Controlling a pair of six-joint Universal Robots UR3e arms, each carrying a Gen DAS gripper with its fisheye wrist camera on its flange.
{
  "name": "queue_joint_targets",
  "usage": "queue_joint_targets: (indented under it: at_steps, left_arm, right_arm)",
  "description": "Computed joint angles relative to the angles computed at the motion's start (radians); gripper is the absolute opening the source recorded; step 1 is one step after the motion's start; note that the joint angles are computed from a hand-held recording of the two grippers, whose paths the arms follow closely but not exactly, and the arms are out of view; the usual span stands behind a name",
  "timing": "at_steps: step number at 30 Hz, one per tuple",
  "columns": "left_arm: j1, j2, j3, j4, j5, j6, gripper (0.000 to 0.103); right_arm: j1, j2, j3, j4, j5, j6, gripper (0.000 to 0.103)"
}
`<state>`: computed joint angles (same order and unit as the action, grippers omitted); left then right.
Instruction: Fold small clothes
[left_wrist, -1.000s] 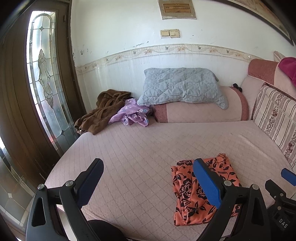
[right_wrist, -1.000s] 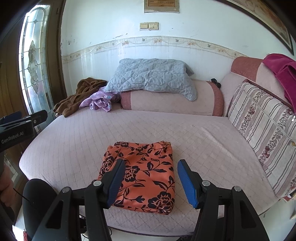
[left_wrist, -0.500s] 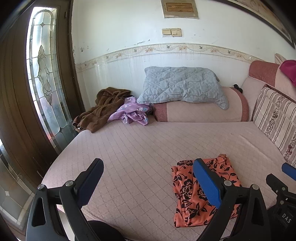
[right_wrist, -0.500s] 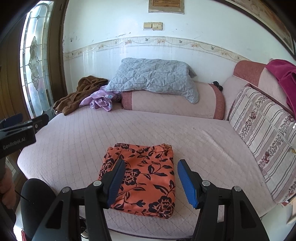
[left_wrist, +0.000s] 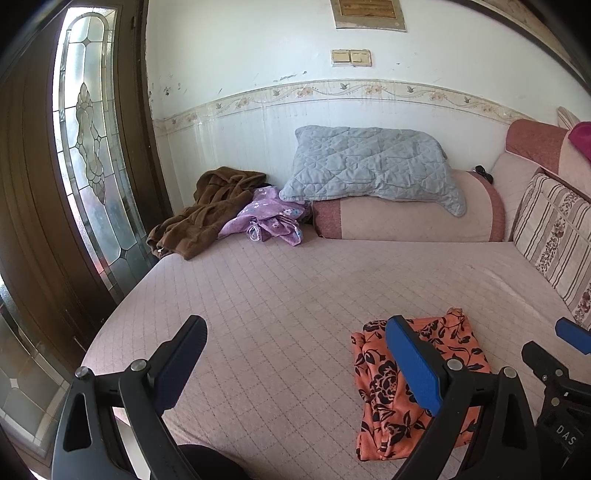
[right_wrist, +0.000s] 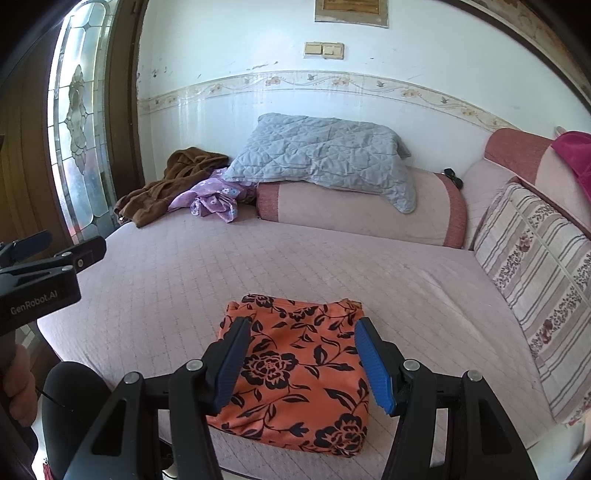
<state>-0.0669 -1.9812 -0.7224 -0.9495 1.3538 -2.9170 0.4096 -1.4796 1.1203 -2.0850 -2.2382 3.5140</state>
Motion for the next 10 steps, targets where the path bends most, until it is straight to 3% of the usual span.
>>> queue_joint_targets:
  at_steps: [7, 10]
  left_arm:
    - [-0.012, -0.07, 0.089, -0.033, -0.006, -0.018, 0.097]
    - [-0.048, -0.164, 0.161, 0.029, 0.057, -0.052, 0.097]
  right_arm:
    - [-0.043, 0.006, 0.034, -0.039, 0.057, -0.033, 0.063]
    - [-0.096, -0.014, 0.086, -0.082, 0.117, -0.048, 0.063]
